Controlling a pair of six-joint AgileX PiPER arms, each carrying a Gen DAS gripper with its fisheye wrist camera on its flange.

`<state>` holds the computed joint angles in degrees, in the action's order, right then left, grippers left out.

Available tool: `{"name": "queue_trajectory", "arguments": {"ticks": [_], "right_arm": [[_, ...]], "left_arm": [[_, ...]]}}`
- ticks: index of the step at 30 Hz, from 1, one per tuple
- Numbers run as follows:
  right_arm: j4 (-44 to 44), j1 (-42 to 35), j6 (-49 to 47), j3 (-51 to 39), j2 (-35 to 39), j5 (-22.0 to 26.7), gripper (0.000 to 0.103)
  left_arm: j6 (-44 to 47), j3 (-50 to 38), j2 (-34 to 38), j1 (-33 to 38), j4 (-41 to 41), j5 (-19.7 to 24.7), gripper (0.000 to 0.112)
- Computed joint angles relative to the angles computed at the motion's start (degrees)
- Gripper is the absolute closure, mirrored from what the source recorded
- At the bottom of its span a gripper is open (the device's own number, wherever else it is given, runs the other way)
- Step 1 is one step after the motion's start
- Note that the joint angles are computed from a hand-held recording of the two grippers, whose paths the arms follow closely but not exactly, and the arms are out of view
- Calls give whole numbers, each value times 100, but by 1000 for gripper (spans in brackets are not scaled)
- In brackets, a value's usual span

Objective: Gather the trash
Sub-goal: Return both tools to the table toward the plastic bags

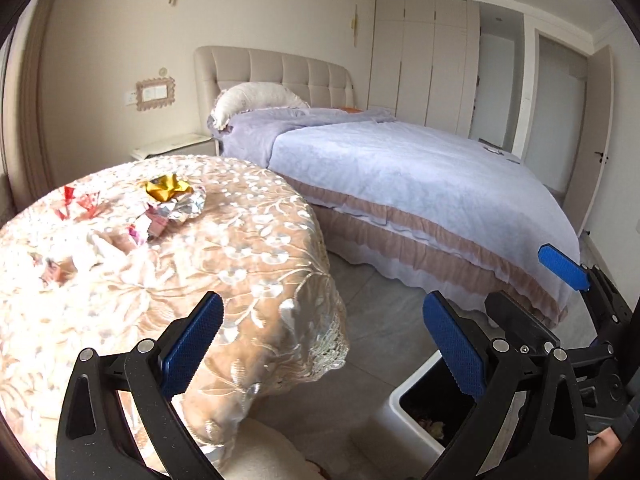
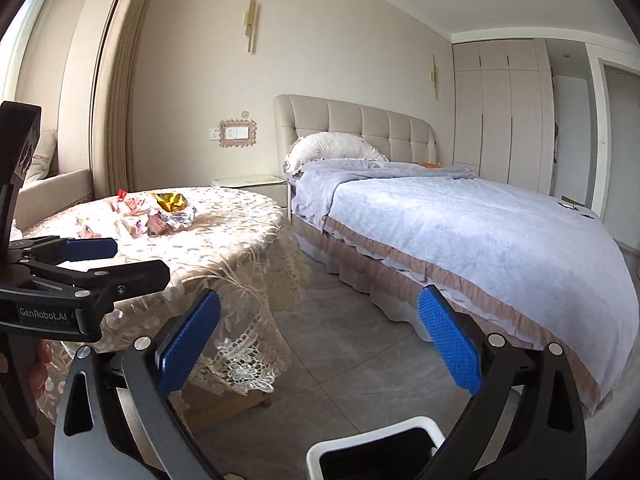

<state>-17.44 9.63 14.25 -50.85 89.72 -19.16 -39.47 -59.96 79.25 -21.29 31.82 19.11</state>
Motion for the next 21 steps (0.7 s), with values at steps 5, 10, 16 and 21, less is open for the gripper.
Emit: {"name": "queue_trajectory", "arguments": {"ticks": [5, 10, 16, 21], "right_arm": [[-329, 660, 267, -427, 230, 74, 5], [-350, 1319, 215, -861, 395, 225, 5], [-460, 1967, 247, -1450, 654, 435, 5], [-1277, 2427, 1154, -2068, 991, 632, 5]], "left_arm": [[-292, 391, -627, 689, 411, 201, 14], [202, 781, -1217, 1613, 34, 196, 14], [1313, 1014, -1697, 2867, -963, 194, 14], [3230, 1072, -1910, 4079, -2847, 160, 14]]}}
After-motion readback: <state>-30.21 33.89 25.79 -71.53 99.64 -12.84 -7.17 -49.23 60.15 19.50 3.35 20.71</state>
